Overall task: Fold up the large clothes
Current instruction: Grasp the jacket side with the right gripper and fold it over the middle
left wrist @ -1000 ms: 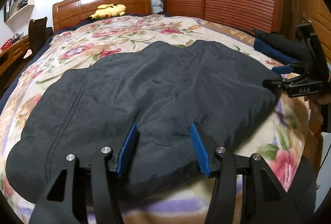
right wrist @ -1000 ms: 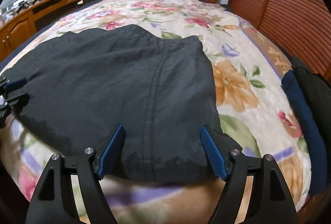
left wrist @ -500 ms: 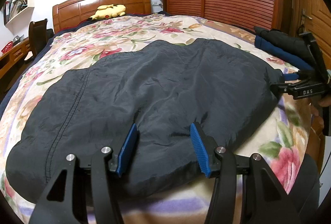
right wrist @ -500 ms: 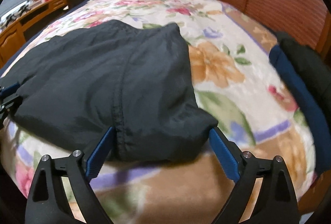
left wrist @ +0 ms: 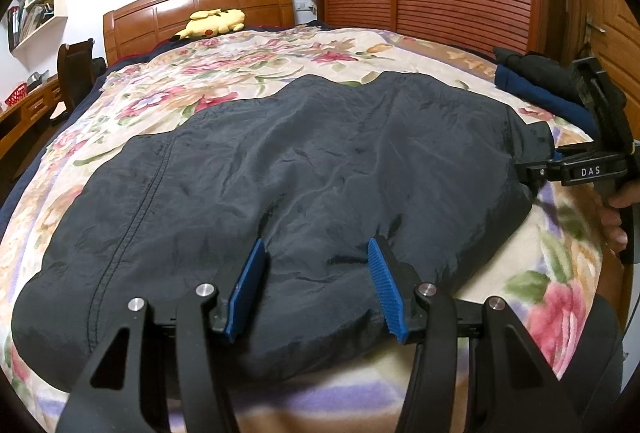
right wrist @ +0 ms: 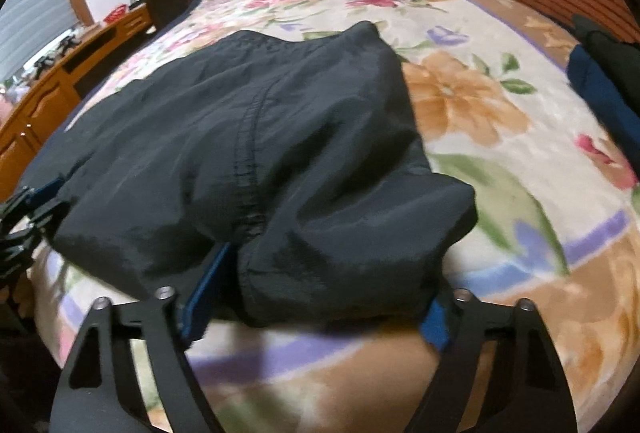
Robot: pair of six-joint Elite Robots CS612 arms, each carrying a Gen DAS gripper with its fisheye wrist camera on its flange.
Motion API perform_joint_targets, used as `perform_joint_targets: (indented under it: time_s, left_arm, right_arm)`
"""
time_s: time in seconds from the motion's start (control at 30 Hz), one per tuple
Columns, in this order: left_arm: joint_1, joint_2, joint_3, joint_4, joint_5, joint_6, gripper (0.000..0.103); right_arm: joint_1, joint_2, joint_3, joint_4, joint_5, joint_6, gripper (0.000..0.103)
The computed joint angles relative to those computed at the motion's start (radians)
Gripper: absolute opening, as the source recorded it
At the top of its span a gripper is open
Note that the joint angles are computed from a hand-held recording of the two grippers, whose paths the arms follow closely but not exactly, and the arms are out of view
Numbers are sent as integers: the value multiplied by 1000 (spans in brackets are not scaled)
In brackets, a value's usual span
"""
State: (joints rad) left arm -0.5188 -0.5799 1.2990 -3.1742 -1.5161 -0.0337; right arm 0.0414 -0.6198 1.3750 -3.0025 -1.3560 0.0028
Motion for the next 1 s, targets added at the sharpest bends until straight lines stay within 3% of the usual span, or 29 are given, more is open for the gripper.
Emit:
perform_joint_targets:
  time_s: [0.2,0.3,0.57,0.73,1.0]
  left_arm:
    - [0,1,-2,3,3,0,53]
    - [1,2,-3,4,3,-2,53]
    - [3,4,-5,6,-2,-4,53]
    - [17,-4,2,-4,-47,-31,53]
    - [54,-49,77,-136,-34,-75,53]
  right_arm:
    - [6,-18,15,-43,3,-35,31]
    - [12,-33,24,-95,-3,-45,23]
    - [42,-43,0,-157,-30,-88,18]
    - [57,-41,-27,-175,-27,-123,16]
    - [99,-34,-83,-171,-12,-231,14]
